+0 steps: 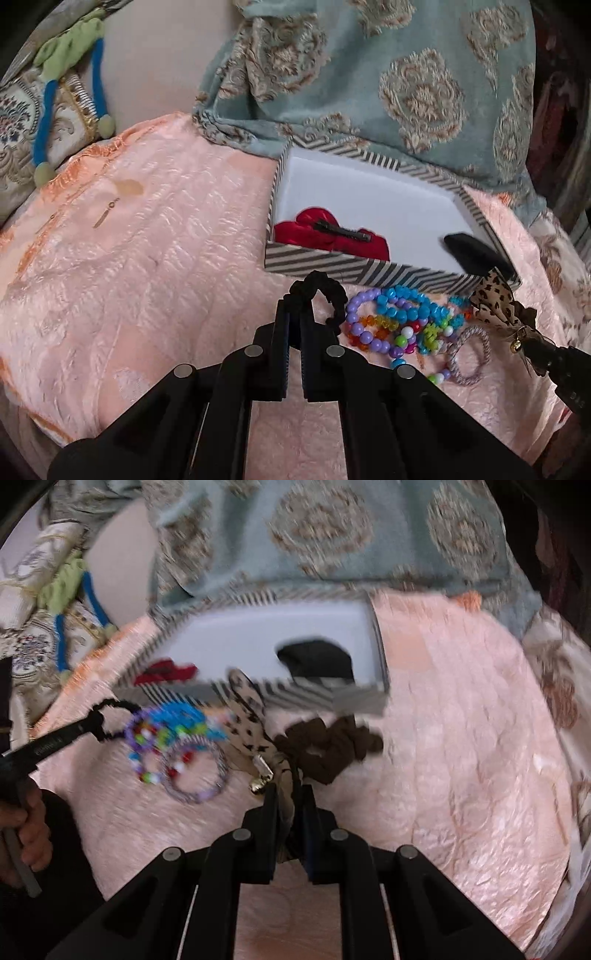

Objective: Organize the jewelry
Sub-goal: 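Carry the black scrunchie and leopard bow with both tools over the tray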

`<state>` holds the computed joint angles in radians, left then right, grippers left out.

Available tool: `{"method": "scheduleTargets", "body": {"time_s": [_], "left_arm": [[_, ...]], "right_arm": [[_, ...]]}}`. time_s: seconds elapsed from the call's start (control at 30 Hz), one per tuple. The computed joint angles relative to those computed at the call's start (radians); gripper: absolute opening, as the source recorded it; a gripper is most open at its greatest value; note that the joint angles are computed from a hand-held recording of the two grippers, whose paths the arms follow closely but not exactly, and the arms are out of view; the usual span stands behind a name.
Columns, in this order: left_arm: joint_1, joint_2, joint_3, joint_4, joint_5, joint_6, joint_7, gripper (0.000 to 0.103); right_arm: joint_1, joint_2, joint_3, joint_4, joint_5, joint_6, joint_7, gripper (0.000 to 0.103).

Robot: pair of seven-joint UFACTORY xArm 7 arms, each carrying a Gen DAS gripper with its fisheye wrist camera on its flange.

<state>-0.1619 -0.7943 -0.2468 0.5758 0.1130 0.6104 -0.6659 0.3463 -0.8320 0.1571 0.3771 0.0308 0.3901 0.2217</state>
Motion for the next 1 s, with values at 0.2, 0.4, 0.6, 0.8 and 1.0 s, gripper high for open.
{"method": "scheduleTargets", "body": {"time_s": [0.2,0.4,0.6,0.8,1.0], "left_arm": [[-0.01,0.009,-0.002,0.0,-0.003,0.01,0.002,0.0],[-0.008,0.017,-0.035,0.008,0.029,0.028,-0.005,0.0],[0.004,0.012,-0.045,0.004,0.054,0.028,-0.03,0.0],[0.051,-0.007,-0.087,0.005,0.116,0.047,-0.084,0.0],[0.029,-0.002,-0.064,0.002,0.119,0.041,-0.089,0.0]], "right_arm": [[0.017,-0.031,-0.003,-0.005,0.011,-0.013,0.008,0.011],[0.025,-0.034,-0.001,-0.003,0.013,-0.01,0.006,0.011],[0.026,-0.021,0.008,0.001,0.008,-0.006,0.008,0.011],[0.025,-0.013,0.013,0.003,0.003,-0.003,0.012,0.011],[0.027,-0.011,0.01,0.005,0.003,-0.004,0.011,0.011]]}}
